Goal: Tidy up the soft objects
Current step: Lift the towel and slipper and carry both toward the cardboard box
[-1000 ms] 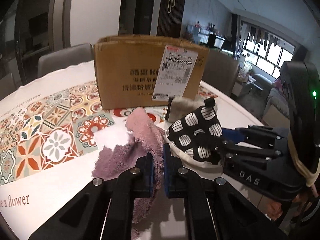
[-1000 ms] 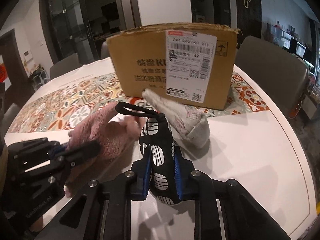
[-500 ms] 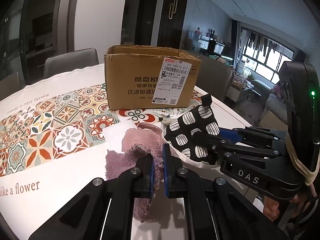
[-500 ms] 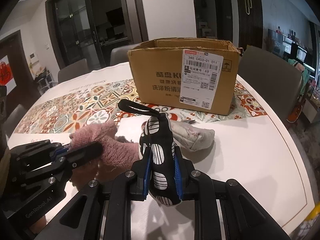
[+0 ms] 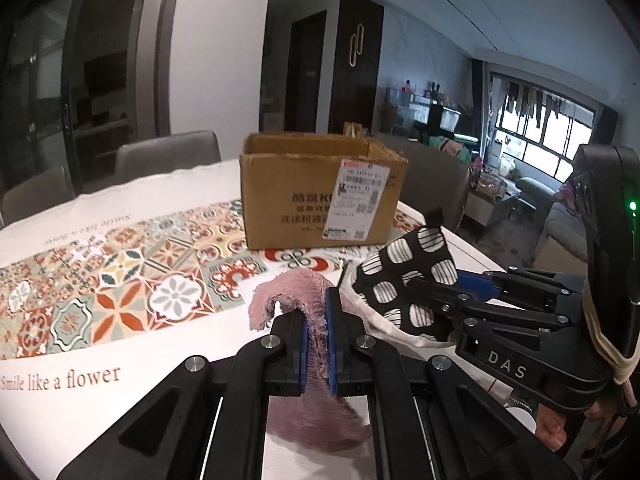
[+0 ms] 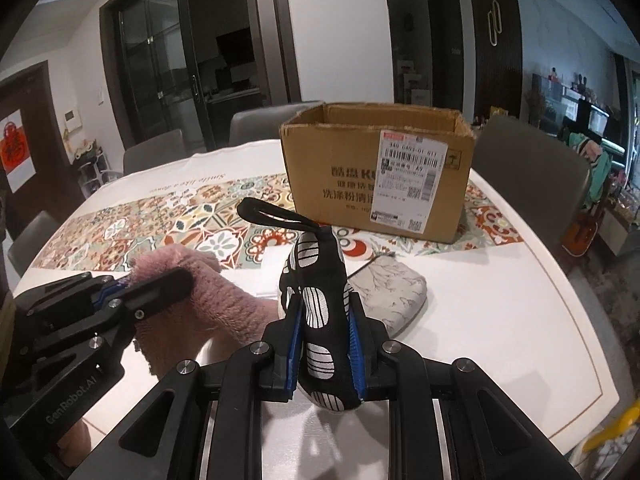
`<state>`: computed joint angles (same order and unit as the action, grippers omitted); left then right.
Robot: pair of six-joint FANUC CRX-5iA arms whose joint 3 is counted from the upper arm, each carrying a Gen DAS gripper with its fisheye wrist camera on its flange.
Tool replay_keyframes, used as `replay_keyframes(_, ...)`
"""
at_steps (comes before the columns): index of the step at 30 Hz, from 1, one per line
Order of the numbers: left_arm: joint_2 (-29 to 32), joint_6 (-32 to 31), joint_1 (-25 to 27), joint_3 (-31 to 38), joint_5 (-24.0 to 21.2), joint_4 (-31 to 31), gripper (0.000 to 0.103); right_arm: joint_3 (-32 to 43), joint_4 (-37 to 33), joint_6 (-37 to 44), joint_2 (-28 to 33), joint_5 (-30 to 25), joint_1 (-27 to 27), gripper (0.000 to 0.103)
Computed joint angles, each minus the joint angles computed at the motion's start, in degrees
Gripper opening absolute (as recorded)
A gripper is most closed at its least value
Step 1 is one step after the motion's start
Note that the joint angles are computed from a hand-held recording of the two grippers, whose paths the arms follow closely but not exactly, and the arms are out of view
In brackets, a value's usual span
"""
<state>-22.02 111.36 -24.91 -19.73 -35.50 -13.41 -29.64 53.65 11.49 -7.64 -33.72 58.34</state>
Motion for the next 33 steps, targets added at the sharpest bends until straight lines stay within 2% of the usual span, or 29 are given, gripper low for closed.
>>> replay_keyframes(5,-0.30,3.78,-1.27,1.55,-1.06,-4.03,0.009,-0.47,2.86,-2.51,-0.78,-0.96,0.34,0.022)
replay_keyframes(17,0.04,7.18,-2.62,4.46,-0.79,-9.58,0.009,-0.45,7.00,-6.03,-1.51,-1.03,-0.34,0.022)
replay_keyframes(29,2.89,5.24,-1.04,8.35,0.99,-9.46,0.009,0.93,12.18,-9.53,-0.89,1.02,-3.81,0.022)
replay_keyframes(33,3.65,6.72,-1.26,9.98,1.39,-11.81,0.009,1.96,14.51,-10.71,-0.28,1.82,-5.14,0.022)
